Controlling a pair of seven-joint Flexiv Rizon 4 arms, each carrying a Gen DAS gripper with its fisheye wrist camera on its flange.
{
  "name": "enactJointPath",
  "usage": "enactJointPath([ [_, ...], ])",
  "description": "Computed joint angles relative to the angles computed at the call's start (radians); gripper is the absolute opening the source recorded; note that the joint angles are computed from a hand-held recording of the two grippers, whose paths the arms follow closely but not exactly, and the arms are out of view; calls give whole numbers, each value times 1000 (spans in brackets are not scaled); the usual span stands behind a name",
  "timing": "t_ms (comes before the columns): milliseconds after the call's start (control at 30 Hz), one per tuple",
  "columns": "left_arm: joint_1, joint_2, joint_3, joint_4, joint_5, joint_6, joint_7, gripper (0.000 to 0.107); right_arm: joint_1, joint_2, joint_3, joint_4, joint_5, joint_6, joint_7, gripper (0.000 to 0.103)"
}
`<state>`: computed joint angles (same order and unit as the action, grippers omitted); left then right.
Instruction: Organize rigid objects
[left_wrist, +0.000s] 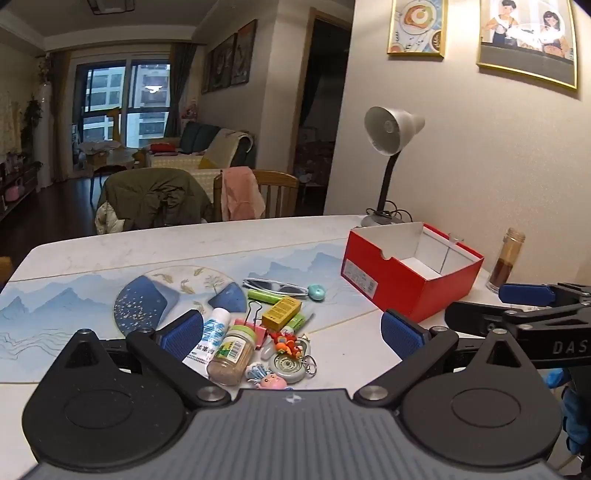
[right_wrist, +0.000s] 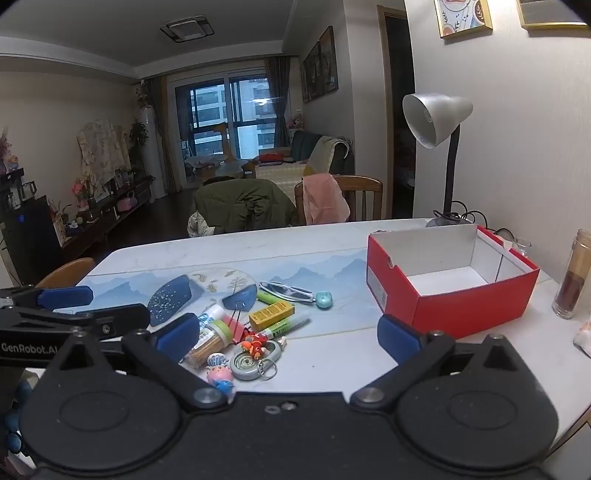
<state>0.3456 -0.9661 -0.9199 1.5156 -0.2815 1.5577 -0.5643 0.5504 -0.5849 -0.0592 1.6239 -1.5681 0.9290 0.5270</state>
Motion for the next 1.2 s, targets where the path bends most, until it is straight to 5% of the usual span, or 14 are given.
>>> enactJointPath([
  [200,38,-25,-65,19,17,24,-14,103,-4,-1,0,1,-25,16,31,103],
  [1200,30,-26,-54,-2,49,15,-39,103,-9,-12,-13,-19,74,89,-47,102],
])
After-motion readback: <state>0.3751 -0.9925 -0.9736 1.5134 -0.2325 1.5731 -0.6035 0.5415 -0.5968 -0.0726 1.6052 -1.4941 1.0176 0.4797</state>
